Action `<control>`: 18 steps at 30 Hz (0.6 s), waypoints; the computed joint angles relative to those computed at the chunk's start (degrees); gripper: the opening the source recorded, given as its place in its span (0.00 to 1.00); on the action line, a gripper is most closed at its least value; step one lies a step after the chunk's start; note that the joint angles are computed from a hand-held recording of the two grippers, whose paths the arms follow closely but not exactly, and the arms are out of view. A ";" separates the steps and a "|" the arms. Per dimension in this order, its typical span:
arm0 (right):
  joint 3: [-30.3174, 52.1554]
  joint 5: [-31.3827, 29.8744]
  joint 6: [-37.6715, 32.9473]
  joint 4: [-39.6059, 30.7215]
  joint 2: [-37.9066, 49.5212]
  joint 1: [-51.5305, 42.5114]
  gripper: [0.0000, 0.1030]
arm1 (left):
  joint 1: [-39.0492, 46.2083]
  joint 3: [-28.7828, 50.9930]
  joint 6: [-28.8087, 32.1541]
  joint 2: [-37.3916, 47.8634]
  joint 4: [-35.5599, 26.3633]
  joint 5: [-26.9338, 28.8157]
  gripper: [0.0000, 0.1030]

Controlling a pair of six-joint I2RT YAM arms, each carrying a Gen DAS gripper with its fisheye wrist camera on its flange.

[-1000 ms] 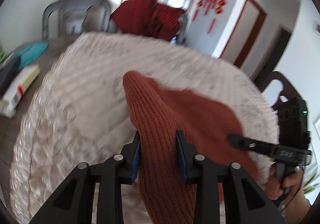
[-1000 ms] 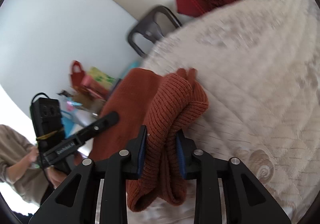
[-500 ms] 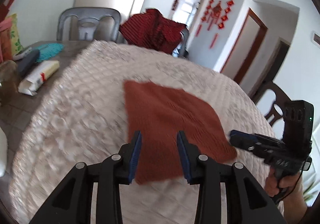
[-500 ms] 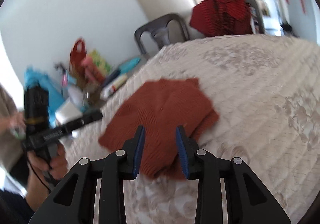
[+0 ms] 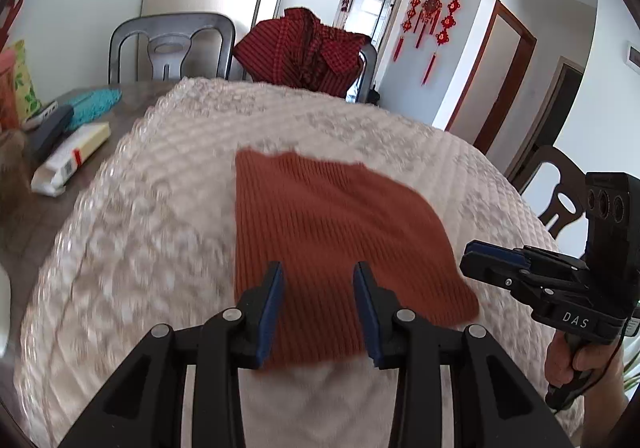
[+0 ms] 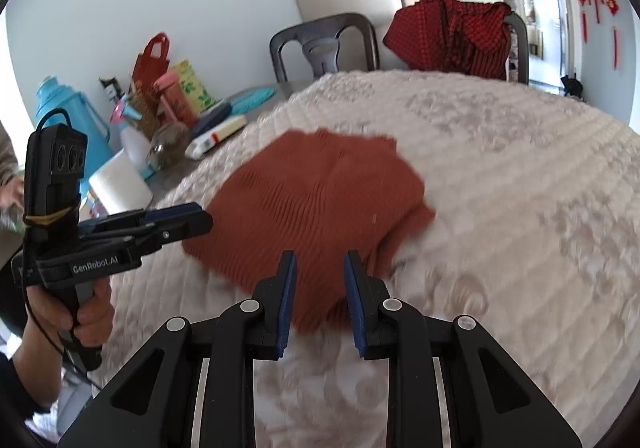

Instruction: Fold small clothes

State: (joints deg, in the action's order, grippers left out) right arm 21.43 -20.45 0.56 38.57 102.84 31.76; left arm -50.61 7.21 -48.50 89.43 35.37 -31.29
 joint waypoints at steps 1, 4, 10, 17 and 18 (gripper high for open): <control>0.77 -0.21 0.23 0.11 0.76 -0.17 0.24 | 1.58 0.84 1.30 2.29 1.71 1.15 0.38; 7.04 1.62 0.44 -2.84 8.16 -0.87 0.24 | 5.04 3.73 2.60 9.60 5.09 4.29 0.38; 4.44 -1.66 0.38 -1.60 6.47 -4.11 0.24 | -1.89 7.92 -3.41 5.21 -10.65 -3.59 0.39; -3.83 -1.41 -2.31 -0.09 -1.53 -0.52 0.24 | -10.00 10.45 -14.02 2.16 -25.49 -9.76 0.39; -3.89 -0.74 -2.79 0.17 -0.88 0.11 0.24 | -10.38 10.48 -14.24 2.90 -25.16 -9.65 0.39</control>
State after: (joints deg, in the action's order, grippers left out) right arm 17.54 -21.19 -2.23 38.74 101.96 31.88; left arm -60.99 17.69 -62.74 92.33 10.21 -40.93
